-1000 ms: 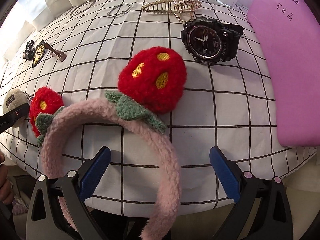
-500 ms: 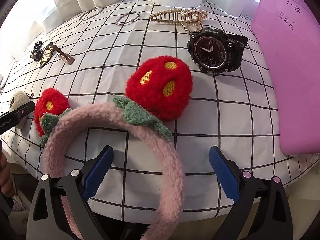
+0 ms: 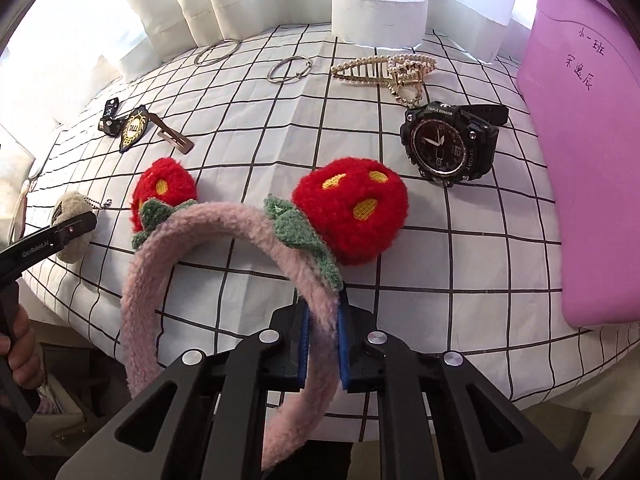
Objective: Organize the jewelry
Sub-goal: 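Carry the pom-pom and headband into the pink tub and open both grippers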
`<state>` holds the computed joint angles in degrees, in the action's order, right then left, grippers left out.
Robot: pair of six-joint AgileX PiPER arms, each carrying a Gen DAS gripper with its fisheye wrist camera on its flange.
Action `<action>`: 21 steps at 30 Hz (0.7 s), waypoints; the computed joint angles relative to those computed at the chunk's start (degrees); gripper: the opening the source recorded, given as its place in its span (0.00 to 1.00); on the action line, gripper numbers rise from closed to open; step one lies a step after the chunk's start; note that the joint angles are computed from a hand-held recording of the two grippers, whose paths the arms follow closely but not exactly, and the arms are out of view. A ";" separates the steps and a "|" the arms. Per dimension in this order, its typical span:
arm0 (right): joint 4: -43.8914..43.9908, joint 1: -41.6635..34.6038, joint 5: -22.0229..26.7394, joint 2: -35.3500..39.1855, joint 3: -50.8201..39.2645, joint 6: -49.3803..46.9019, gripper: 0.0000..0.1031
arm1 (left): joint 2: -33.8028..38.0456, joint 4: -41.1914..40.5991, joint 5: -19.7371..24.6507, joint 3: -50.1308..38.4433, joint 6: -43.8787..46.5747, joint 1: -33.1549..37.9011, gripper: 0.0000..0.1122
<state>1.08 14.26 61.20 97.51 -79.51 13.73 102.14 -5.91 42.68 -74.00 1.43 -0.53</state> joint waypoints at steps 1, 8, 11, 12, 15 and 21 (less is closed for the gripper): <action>-0.31 0.17 0.05 -0.01 -0.81 0.03 0.11 | -0.75 0.02 -0.15 0.23 0.20 -0.01 0.45; -1.42 0.98 1.19 -2.56 -4.23 0.22 0.10 | -4.95 -0.98 0.65 -0.42 2.07 -0.54 0.45; -1.74 0.81 2.17 -3.51 -6.66 0.28 0.11 | -6.42 -1.05 1.39 -1.75 2.22 -1.24 0.45; -1.98 0.73 2.47 -3.86 -7.56 0.35 0.10 | -6.83 -1.24 1.86 -2.40 2.19 -1.46 0.45; -2.94 0.13 3.50 -4.64 -10.90 0.66 0.11 | -8.01 -1.83 3.34 -4.95 2.32 -2.36 0.45; -4.45 -4.03 6.13 -6.18 -19.11 -0.43 0.11 | -8.20 -3.71 5.83 -14.26 3.97 -6.61 0.45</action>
